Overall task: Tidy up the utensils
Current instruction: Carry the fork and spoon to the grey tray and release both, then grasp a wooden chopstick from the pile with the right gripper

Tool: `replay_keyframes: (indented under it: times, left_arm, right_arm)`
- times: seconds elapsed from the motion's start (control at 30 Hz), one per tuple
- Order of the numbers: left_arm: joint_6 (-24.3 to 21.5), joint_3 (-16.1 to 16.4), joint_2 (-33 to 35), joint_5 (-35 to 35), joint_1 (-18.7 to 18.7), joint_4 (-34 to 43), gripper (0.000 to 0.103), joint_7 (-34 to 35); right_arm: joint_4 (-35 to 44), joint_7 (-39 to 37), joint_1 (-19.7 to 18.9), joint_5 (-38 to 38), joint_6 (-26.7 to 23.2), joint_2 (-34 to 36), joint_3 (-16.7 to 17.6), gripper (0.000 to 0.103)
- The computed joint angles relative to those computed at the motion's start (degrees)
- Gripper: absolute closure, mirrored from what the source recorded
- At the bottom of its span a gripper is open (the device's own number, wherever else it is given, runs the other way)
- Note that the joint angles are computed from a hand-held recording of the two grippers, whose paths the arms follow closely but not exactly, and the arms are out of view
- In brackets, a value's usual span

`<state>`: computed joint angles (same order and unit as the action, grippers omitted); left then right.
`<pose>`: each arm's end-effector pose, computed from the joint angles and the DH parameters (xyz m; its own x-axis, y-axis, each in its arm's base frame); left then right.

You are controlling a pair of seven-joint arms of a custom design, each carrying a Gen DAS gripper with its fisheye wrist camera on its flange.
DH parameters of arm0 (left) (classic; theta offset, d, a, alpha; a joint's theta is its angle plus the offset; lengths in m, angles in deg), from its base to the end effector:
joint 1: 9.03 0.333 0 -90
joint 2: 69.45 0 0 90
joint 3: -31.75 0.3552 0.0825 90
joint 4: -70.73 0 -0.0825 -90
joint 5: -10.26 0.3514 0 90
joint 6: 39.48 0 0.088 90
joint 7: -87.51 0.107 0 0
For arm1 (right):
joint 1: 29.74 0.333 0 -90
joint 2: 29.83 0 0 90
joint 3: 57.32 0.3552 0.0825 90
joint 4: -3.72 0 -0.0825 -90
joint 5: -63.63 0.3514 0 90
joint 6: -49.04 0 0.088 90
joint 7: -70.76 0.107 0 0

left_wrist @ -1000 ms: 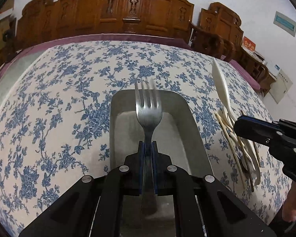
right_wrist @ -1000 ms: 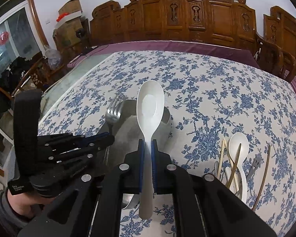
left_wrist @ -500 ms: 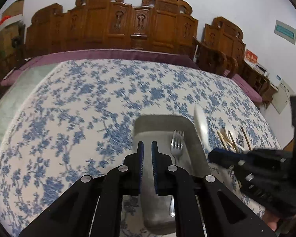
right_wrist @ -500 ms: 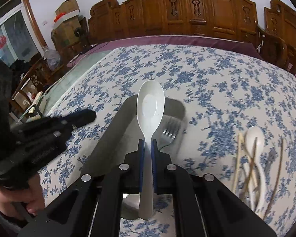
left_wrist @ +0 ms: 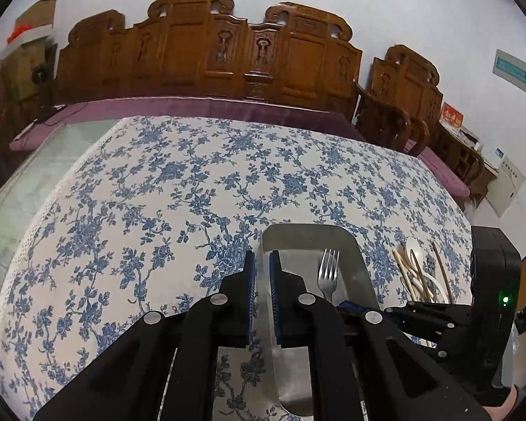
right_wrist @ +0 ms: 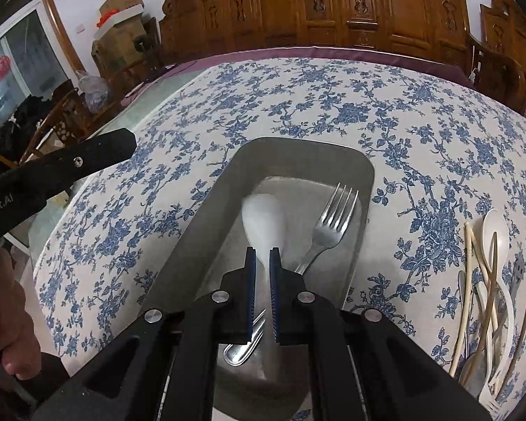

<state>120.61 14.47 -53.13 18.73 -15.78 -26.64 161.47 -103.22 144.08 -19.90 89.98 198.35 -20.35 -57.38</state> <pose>0.6196 -0.2525 0.5824 -0.2677 -0.9515 0.1518 -0.6913 0.0800 -0.7182 0.6148 0.0965 0.5433 0.2043 -0.9471 -0.2477 -0.8294 -0.0331 -0.5576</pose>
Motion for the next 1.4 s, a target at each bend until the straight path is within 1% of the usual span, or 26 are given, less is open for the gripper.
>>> replay_keyframes:
  times: [0.07,0.2,0.27,0.33,0.4,0.47,0.5,0.53,0.57,0.7,0.73,0.87,0.93,1.03,1.1,1.27,1.4]
  left_arm:
    - [-0.05,-0.10,-0.05,0.05,0.00,-0.07,0.096,0.21]
    - [-0.19,-0.16,-0.25,0.47,-0.42,-0.13,0.096,0.36]
    - [-0.10,-0.33,-0.37,0.53,-0.62,-0.22,0.093,0.62]
    - [0.21,-0.09,-0.63,1.18,-1.13,-0.40,0.077,0.32]
    - [0.84,0.29,-0.98,2.35,-1.80,-0.76,0.072,-0.33]
    - [1.04,0.13,-1.11,2.52,-2.01,-0.88,0.064,-0.46]
    - [1.20,0.14,-1.16,2.67,-2.15,-0.98,0.057,-0.64]
    - [1.36,0.10,-1.22,2.82,-2.29,-1.09,0.053,-0.77]
    - [1.44,0.08,-1.25,3.01,-2.45,-1.13,0.050,-0.90]
    - [1.81,-0.24,-1.42,3.71,-3.44,-1.55,0.033,-1.53]
    - [1.90,-0.40,-1.47,3.68,-3.54,-1.68,0.031,-1.53]
    - [2.21,-2.20,-1.49,2.25,-3.90,-2.33,0.030,0.18]
    - [2.38,-2.47,-1.49,2.38,-4.58,-2.65,0.029,0.61]
    - [3.11,-1.44,-1.63,4.57,-6.44,-3.30,0.029,-1.35]
    - [3.57,-1.49,-1.59,5.27,-7.06,-3.63,0.029,-2.05]
    - [4.10,-2.00,-1.32,5.95,-7.56,-4.00,0.029,-2.56]
    - [3.73,-1.90,-1.14,7.00,-8.22,-4.10,0.029,-2.91]
  right_arm:
    - [-0.36,-0.85,-0.25,0.77,0.07,-0.42,0.10,0.086]
    - [-2.33,-3.88,-1.07,2.72,1.13,-2.87,0.09,0.086]
    - [-3.36,-5.62,-1.66,3.76,1.06,-4.32,-0.08,0.086]
    - [-5.16,-7.36,-2.28,3.73,1.34,-6.46,-0.51,0.086]
    - [-7.06,-8.54,-3.08,2.90,1.67,-8.65,-1.12,0.086]
    - [-8.57,-9.73,-4.00,2.55,1.66,-10.38,-1.66,0.086]
    - [-9.68,-9.73,-4.71,1.30,1.82,-11.54,-2.10,0.086]
    - [-10.34,-10.07,-5.21,0.97,1.87,-12.15,-2.30,0.086]
    - [-11.15,-10.15,-5.93,-0.19,1.85,-12.95,-2.63,0.086]
    - [-13.35,-9.41,-8.36,-3.94,1.72,-14.63,-3.25,0.086]
    - [-13.82,-9.14,-9.03,-4.69,1.65,-14.90,-3.45,0.086]
    - [-15.12,-8.29,-10.76,-5.72,1.33,-15.06,-3.84,0.086]
    - [-15.15,-7.99,-11.31,-6.04,0.81,-14.38,-3.99,0.086]
    - [-14.58,-7.78,-11.63,-5.69,-0.20,-13.15,-4.14,0.086]
    - [-13.96,-7.64,-11.63,-5.14,-0.86,-12.11,-4.20,0.084]
    - [-12.09,-6.02,-11.36,-4.68,-2.46,-9.40,-4.29,0.084]
    - [-9.90,-2.83,-11.27,-5.62,-4.74,-6.87,-4.74,0.084]
